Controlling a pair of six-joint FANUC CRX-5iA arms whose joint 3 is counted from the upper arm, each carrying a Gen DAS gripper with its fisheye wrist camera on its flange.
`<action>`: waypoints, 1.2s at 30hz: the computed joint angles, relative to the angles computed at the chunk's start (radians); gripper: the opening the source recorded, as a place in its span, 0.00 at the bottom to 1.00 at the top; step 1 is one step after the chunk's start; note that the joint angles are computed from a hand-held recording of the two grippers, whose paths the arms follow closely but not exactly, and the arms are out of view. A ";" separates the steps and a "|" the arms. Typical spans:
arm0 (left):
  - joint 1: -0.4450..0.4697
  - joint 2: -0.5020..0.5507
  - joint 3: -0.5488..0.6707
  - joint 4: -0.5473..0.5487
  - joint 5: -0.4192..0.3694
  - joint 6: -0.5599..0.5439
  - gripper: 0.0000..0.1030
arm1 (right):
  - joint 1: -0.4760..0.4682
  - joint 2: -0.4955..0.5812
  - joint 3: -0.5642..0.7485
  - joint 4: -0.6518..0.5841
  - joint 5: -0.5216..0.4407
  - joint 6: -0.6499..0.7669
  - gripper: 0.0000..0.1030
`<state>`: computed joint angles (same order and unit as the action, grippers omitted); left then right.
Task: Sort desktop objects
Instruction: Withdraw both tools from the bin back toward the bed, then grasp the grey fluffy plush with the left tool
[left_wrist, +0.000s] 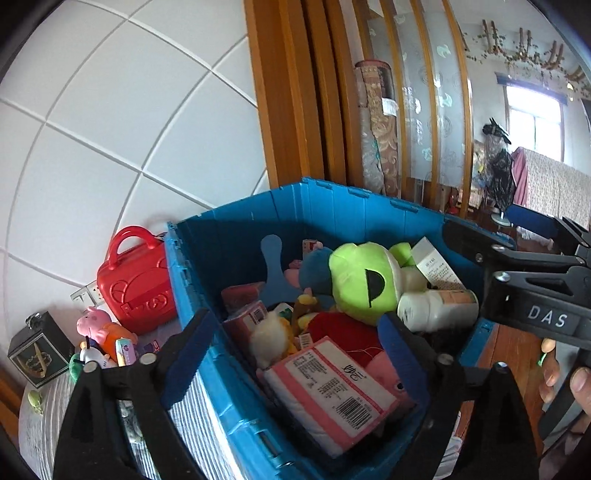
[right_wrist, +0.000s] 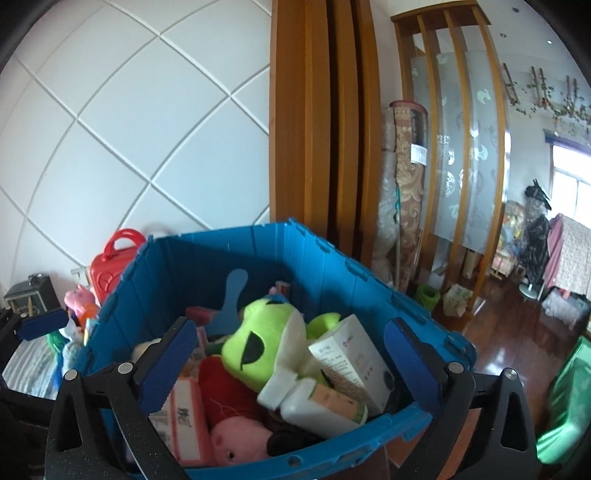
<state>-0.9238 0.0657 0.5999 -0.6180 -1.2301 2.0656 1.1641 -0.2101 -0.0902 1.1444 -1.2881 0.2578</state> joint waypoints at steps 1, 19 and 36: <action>0.000 -0.016 -0.014 -0.008 0.009 0.011 0.90 | 0.008 0.001 0.001 0.011 0.000 -0.008 1.00; 0.185 -0.431 -0.388 -0.123 -0.002 0.139 0.91 | 0.157 0.244 0.231 0.070 0.211 0.017 1.00; 1.083 -0.564 -0.854 0.527 0.202 -0.325 0.82 | 0.061 0.852 0.972 -0.499 0.138 0.523 1.00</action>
<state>0.1591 -0.4981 -0.2544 -0.0912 -1.0282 1.7402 1.2248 0.6418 0.8815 0.6455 -1.1503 0.7807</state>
